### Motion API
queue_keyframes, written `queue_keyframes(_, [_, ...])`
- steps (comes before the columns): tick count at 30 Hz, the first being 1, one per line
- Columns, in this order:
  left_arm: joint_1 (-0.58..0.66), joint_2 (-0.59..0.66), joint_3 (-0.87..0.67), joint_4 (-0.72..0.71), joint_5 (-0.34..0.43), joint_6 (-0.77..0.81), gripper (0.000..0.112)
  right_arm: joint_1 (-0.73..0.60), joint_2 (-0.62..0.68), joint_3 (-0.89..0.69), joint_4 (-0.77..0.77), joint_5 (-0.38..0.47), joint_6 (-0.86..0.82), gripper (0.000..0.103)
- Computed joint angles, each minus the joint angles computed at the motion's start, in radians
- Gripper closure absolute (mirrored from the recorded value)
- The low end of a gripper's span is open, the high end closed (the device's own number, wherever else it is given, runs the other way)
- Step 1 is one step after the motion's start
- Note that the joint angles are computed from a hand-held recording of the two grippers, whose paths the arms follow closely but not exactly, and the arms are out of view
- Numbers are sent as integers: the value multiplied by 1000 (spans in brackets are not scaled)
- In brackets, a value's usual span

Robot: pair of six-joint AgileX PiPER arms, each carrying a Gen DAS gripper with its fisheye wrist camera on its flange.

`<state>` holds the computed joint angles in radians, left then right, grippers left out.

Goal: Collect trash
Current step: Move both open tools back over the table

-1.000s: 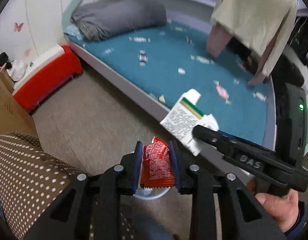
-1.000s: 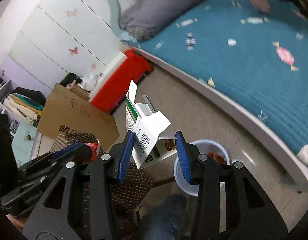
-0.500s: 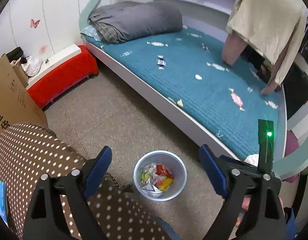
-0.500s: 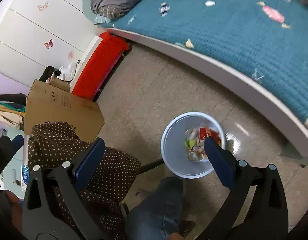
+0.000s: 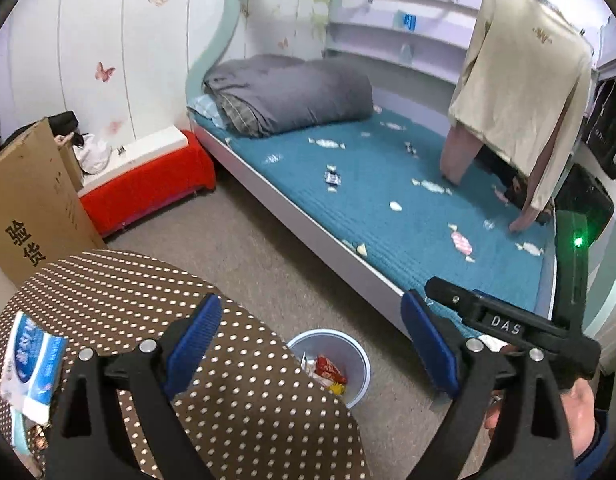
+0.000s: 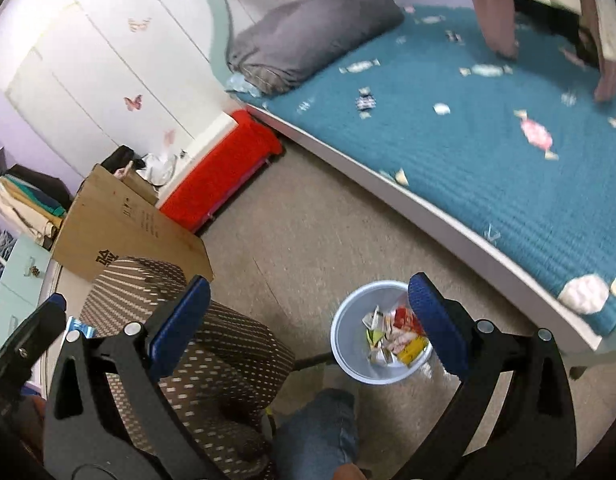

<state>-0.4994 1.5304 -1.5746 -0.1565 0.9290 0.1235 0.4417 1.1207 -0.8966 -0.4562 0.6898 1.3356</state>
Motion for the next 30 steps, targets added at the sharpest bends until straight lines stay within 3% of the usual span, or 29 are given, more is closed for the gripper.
queue_keyframes(8, [118, -154, 55, -76, 20, 76, 21, 270, 36, -204, -211, 215, 156, 6])
queue_keyframes(17, [372, -301, 111, -252, 74, 238, 20, 498, 151, -409, -339, 369, 187, 6])
queue_keyframes(23, [686, -381, 169, -451, 125, 424, 19, 589, 307, -606, -356, 418, 98, 6])
queue_keyframes(30, [1072, -375, 187, -617, 230, 614, 19, 636, 488, -800, -321, 401, -12, 6])
